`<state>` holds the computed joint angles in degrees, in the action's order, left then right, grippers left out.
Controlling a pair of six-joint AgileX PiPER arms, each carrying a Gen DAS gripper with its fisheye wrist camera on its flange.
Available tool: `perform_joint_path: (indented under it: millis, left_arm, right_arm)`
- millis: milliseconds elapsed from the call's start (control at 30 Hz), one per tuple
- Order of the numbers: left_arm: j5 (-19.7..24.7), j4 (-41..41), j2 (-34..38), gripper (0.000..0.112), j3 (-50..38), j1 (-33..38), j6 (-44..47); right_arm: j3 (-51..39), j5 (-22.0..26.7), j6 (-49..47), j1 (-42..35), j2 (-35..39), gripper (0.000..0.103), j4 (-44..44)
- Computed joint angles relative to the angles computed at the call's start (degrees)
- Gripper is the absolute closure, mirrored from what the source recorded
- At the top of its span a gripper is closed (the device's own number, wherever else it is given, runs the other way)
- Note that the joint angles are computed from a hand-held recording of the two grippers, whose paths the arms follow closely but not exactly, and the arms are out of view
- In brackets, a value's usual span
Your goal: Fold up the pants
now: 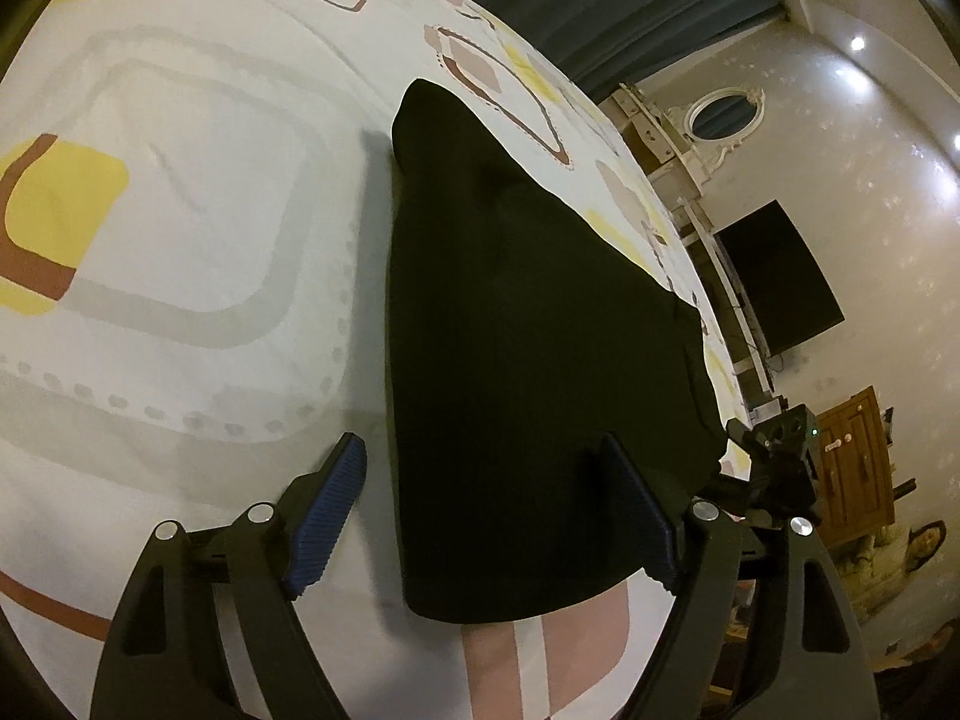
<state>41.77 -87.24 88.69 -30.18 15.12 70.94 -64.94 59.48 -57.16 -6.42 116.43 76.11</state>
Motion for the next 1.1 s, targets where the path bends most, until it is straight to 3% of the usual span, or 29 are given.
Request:
perform_joint_path:
  millis: [167,300,433,667,1100]
  left_arm:
    - [2.39,-2.06,1.38,0.034,0.38,0.37,1.49]
    - [0.72,-1.14,2.3,0.058,-0.77,-1.74,-2.19]
    - [-1.72,0.53,0.25,0.075,-0.84,-3.27,-6.46]
    - [-5.3,4.94,-4.64,0.081,-0.34,-5.59,-14.34]
    - [-6.38,10.53,-12.44,0.081,5.11,-6.76,-19.81]
  right_arm:
    - [1.51,-1.84,-0.73,1.22,-1.2,0.023,0.75]
    - [0.9,-2.94,0.66,2.46,-0.7,0.058,-1.13]
    - [2.24,-2.05,-0.67,1.72,-1.27,0.068,0.96]
    - [4.5,-0.61,-1.12,0.55,-3.85,0.072,1.53]
    - [14.74,2.01,-6.28,-3.07,-9.89,0.072,0.06]
